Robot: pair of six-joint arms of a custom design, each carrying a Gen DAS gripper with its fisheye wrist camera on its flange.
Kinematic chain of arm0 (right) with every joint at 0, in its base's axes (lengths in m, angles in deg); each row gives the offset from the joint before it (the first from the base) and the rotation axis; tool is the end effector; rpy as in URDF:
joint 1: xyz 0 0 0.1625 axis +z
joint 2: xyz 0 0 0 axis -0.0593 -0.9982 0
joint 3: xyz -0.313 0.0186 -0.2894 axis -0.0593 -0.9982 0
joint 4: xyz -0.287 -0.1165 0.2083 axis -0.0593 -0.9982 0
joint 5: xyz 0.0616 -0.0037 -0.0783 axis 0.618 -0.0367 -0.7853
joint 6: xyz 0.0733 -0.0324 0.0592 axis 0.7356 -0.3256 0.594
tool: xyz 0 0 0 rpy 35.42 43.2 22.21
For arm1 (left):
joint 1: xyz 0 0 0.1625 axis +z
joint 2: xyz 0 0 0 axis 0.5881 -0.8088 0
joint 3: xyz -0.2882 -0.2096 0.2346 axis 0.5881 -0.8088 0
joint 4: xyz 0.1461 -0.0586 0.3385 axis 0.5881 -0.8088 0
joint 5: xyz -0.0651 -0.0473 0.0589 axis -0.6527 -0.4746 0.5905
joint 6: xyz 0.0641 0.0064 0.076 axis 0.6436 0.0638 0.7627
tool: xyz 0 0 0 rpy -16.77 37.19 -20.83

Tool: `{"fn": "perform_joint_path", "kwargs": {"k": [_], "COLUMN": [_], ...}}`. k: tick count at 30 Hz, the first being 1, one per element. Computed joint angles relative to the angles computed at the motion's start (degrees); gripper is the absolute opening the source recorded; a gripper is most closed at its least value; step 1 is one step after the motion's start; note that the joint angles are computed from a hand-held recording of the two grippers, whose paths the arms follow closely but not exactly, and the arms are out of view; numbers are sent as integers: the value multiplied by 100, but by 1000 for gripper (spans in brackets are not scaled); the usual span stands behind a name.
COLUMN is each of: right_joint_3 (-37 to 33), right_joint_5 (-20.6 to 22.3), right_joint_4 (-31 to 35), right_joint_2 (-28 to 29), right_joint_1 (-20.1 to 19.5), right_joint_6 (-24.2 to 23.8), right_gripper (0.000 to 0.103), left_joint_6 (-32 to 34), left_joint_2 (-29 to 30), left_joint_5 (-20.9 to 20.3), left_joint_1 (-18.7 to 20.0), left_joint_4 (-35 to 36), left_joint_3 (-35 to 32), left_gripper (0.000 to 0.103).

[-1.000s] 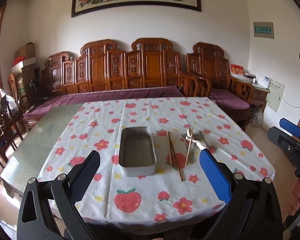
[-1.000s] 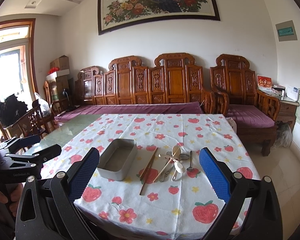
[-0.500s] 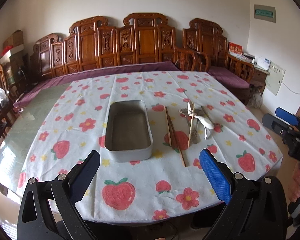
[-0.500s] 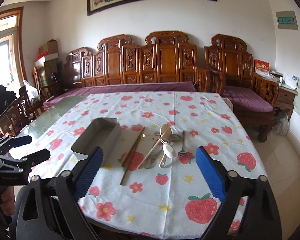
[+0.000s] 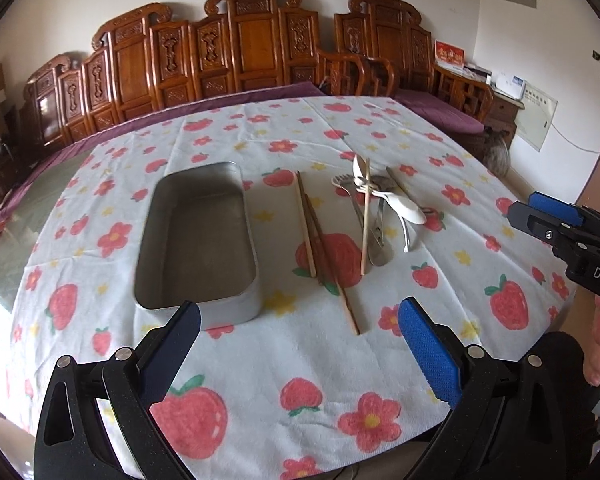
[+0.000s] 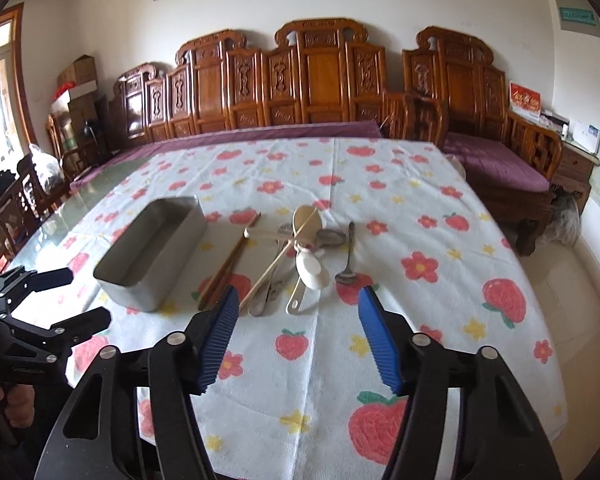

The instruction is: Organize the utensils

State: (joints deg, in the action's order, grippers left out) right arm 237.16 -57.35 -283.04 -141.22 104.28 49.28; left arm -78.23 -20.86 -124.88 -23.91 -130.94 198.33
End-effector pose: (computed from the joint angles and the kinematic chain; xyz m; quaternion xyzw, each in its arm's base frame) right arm 0.1103 -0.2140 0.3313 0.0626 -0.8314 0.4299 0.3465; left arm -0.3818 -0.2783 0.0770 0.3864 0.8651 -0.2054 0.2451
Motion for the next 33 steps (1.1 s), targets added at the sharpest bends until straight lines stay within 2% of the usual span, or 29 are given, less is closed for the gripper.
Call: {"fn": "perform_joint_path", "kwargs": {"k": [3,7,11,15,19,23,26,30,33], "right_joint_3": [29,-40,-216,-391,-414,-406,-419,-447,-453], "right_joint_5": [163,247,347,305,295,399,363,248,236], "right_joint_4": [-42,-27,192,311,279,307,240,202,178], "right_joint_2": [6,12,-56,-54,4,71,210,366,422], "right_joint_1": [-246,-366,-557,-669,-765,-951,-967,-927,-1001], "right_joint_6": [-47,-165,-291,-397,-486,-527,-552,-627,-644], "right_gripper": [63,63,62,62,62,62,62,62,62], "left_joint_6": [152,389,533,566,609,622,743,730,762], "left_joint_2": [249,632,1004,1289,1441,1531,1514,1399,1280], "left_joint_5": [-135,-359,-656,-778,-821,-747,-701,-979,-1003], "left_joint_1": [82,228,459,658,719,715,719,907,901], "left_joint_4": [-67,-182,-324,-306,-333,-361,-452,-620,-725], "left_joint_3": [-102,-287,-511,-711,-740,-735,-663,-613,-556], "left_gripper": [86,73,58,43,39,29,7,4,4]}}
